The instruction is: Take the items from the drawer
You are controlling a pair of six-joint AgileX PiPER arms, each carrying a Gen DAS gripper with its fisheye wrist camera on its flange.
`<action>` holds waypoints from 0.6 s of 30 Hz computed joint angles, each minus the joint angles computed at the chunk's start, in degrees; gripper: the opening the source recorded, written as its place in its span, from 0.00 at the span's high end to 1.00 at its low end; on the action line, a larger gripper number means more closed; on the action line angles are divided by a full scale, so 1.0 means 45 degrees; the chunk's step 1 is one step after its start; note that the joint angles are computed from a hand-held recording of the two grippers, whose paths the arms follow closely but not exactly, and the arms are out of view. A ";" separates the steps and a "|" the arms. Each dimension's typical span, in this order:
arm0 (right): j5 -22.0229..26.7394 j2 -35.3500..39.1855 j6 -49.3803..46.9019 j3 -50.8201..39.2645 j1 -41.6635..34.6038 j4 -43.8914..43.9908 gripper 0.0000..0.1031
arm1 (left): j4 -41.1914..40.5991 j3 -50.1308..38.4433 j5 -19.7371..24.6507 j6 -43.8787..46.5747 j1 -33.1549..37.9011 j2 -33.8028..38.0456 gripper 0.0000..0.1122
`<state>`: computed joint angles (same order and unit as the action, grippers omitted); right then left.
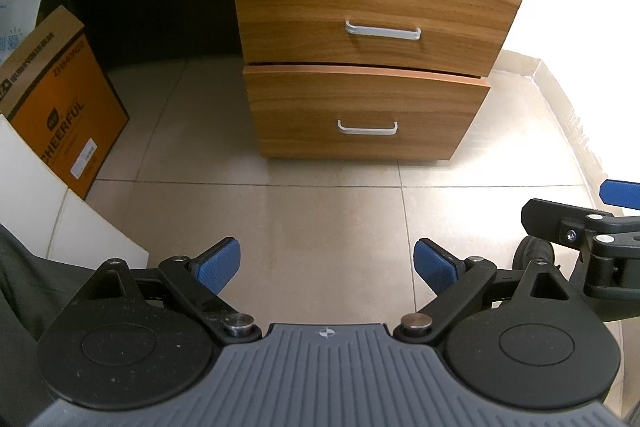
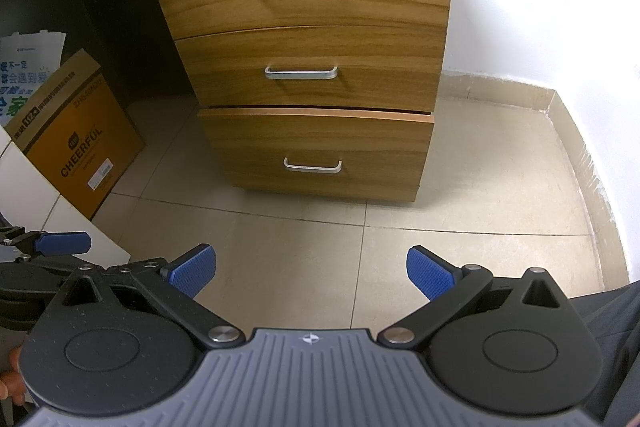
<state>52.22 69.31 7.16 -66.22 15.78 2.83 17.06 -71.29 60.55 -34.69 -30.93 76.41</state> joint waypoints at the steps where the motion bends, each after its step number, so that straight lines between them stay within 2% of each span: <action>1: -0.0037 -0.0027 0.0050 0.0031 0.0041 -0.0068 0.00 | -0.0017 0.0012 -0.0022 0.0011 0.0013 0.0001 0.16; 7: -0.0046 -0.0019 0.0044 0.0132 0.0114 -0.0015 0.00 | -0.0124 0.0101 -0.0170 0.0086 0.0100 0.0003 0.16; 18: -0.0372 0.0996 -0.0087 -0.0226 -0.0264 0.0050 0.00 | -0.0075 0.0201 -0.1117 0.0586 0.0413 0.0441 0.16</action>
<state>50.55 73.80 6.77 -67.24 14.60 3.05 16.72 -70.38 55.52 -32.05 -29.08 78.40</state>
